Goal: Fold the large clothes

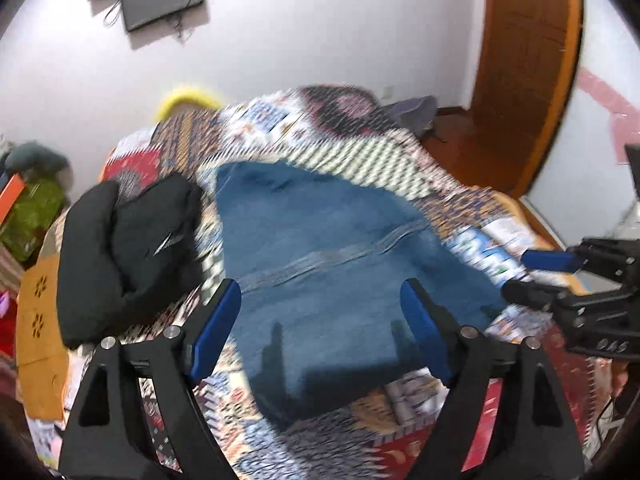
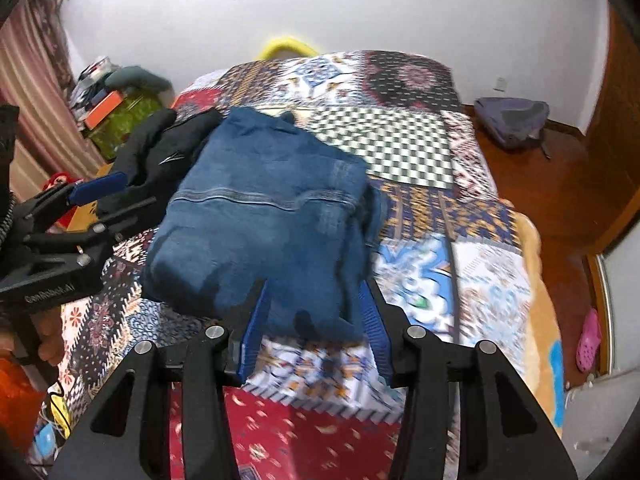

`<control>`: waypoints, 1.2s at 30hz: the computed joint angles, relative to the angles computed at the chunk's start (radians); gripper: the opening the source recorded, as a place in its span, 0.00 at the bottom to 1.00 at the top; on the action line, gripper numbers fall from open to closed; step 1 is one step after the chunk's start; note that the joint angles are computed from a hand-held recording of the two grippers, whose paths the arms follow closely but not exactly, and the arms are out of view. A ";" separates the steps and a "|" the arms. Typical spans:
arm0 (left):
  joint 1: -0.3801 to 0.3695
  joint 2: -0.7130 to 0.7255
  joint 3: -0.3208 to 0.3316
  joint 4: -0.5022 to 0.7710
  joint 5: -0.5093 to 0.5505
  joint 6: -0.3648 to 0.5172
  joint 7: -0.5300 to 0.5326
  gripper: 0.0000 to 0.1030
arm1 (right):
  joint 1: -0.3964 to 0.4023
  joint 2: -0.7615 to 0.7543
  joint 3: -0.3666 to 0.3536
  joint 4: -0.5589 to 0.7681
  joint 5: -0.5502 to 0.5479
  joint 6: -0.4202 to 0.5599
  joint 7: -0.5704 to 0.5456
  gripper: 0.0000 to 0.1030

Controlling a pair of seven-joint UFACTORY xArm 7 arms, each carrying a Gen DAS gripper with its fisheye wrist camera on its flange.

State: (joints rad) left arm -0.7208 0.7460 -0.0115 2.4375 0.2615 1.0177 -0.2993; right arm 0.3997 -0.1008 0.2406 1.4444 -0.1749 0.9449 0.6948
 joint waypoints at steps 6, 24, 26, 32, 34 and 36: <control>0.025 -0.099 -0.002 -0.238 0.035 -0.010 -0.050 0.79 | 0.017 0.053 -0.006 0.003 0.040 0.014 -0.013 0.44; 0.088 -0.260 -0.049 -0.497 0.122 -0.153 -0.116 0.84 | -0.018 -0.024 -0.004 -0.069 0.063 0.032 -0.018 0.51; 0.079 -0.246 -0.037 -0.466 0.156 -0.156 -0.118 0.84 | -0.013 0.003 -0.003 -0.032 0.062 0.018 -0.032 0.51; 0.090 -0.125 -0.032 -0.272 0.117 -0.095 -0.066 0.84 | 0.007 0.131 -0.019 0.101 0.030 0.034 -0.066 0.51; 0.099 -0.069 -0.032 -0.186 0.075 -0.058 -0.044 0.84 | 0.009 0.170 -0.032 0.131 0.057 0.051 -0.089 0.51; 0.113 -0.003 -0.040 -0.085 0.014 -0.009 -0.014 0.84 | 0.012 0.210 -0.044 0.164 0.072 0.095 -0.109 0.51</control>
